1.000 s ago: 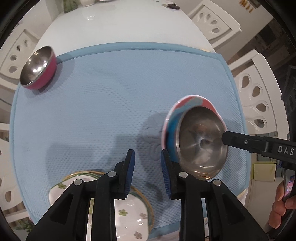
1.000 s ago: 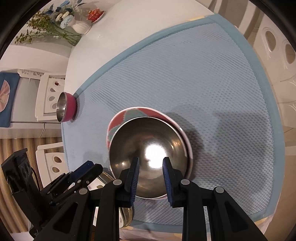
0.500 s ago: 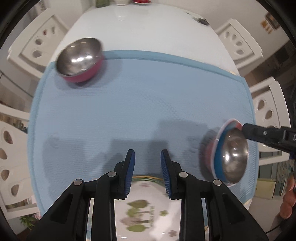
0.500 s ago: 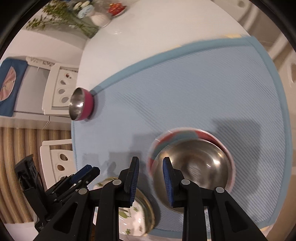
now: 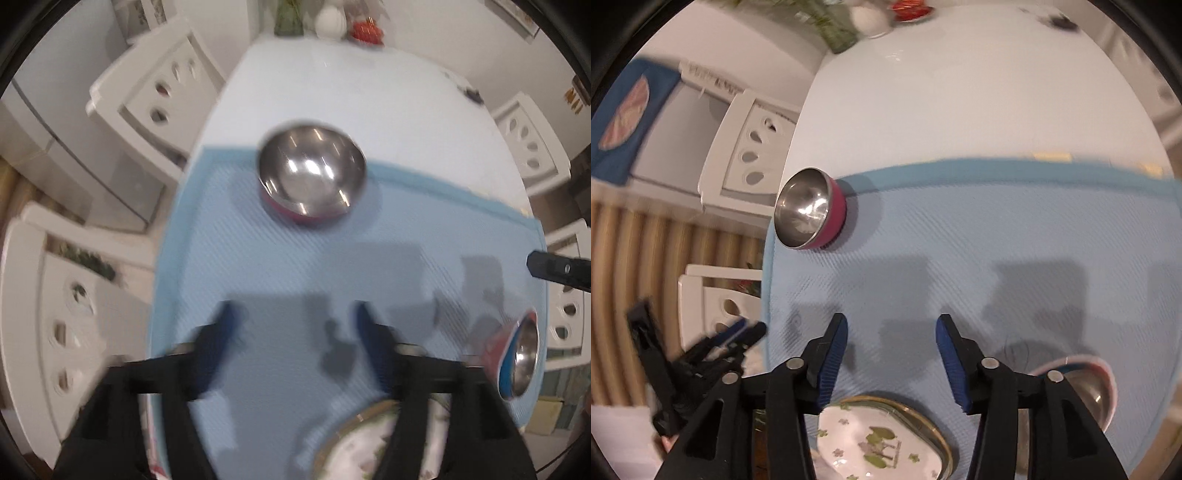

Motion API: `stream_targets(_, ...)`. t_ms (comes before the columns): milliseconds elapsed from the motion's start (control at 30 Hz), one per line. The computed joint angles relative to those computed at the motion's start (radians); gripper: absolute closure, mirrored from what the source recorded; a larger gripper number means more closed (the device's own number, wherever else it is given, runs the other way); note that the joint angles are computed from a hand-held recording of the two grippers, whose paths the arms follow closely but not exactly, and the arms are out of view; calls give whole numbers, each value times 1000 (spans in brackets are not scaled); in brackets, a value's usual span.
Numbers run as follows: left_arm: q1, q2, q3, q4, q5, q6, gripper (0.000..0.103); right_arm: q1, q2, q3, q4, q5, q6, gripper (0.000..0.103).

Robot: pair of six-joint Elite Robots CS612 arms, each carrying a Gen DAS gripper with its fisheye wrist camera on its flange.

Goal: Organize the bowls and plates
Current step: 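Move both grippers to the rim of the magenta steel bowl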

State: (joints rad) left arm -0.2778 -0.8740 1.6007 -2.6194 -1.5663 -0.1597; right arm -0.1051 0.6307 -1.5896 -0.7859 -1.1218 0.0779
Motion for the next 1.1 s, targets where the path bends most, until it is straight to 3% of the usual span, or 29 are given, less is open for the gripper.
stream_targets(133,30,26,-56,-12,-34,-25,20,21,-24,52,-45,9,-14,49)
stream_targets(333,58,89,-146,6,-70,-77,20,38,-31,113,-163,102,33,47)
stream_targets(533,81,154,-219,28,-124,-136,20,55,-32,185,-233,121,69,47)
stream_targets(800,81,221,-278,60,-126,-139,20,71,-15,263,-305,138,100,47)
stream_targets(900,82,239,-293,62,-133,-142,22,77,-10,292,-334,139,108,47)
stream_targets(1000,80,254,-300,45,-121,-143,39,81,-3,319,-355,149,131,47)
stream_targets(1100,82,268,-309,36,-135,-143,43,84,8,332,-388,162,160,47)
